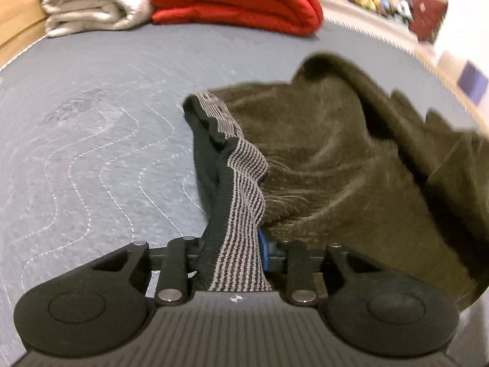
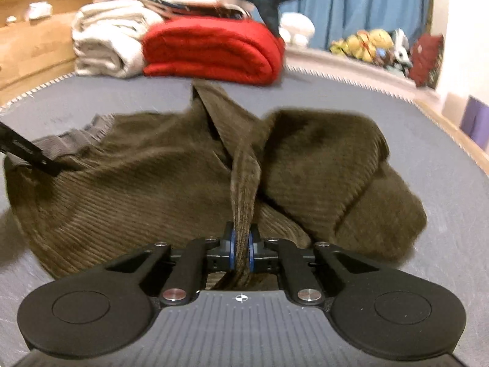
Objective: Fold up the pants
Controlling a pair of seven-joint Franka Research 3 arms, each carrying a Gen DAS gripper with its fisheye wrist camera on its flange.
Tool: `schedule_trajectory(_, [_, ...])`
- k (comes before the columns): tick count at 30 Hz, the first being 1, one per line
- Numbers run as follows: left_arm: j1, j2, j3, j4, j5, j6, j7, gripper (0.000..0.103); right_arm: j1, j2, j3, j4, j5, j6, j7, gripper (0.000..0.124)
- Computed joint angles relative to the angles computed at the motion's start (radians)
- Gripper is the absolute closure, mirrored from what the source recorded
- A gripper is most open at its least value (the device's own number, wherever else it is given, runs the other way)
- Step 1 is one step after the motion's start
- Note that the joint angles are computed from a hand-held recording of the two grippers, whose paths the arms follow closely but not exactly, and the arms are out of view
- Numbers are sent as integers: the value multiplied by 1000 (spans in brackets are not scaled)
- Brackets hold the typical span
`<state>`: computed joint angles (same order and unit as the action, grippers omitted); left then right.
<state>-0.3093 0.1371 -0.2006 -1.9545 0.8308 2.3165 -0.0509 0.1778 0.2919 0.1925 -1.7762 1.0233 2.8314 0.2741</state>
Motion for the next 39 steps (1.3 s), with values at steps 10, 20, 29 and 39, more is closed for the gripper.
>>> schedule_trajectory(10, [-15,-157,-59,-73,28,-218,-243,76,-45,-110,11,-63,436,-239,-461,117])
schedule_trajectory(20, [14,-118,-51,-27,-129,-261,-263,34,28,-83,-74,-51,177,-327,-320,112])
schedule_trajectory(29, [-62,-1,-52,145,39,-482,-214,19,17,-89,-62,-57,224,-277,-300,71])
schedule_trajectory(39, [-58,34,-23,139,78,-248,-144,30,29,-83,-57,-70,135,-239,-303,92])
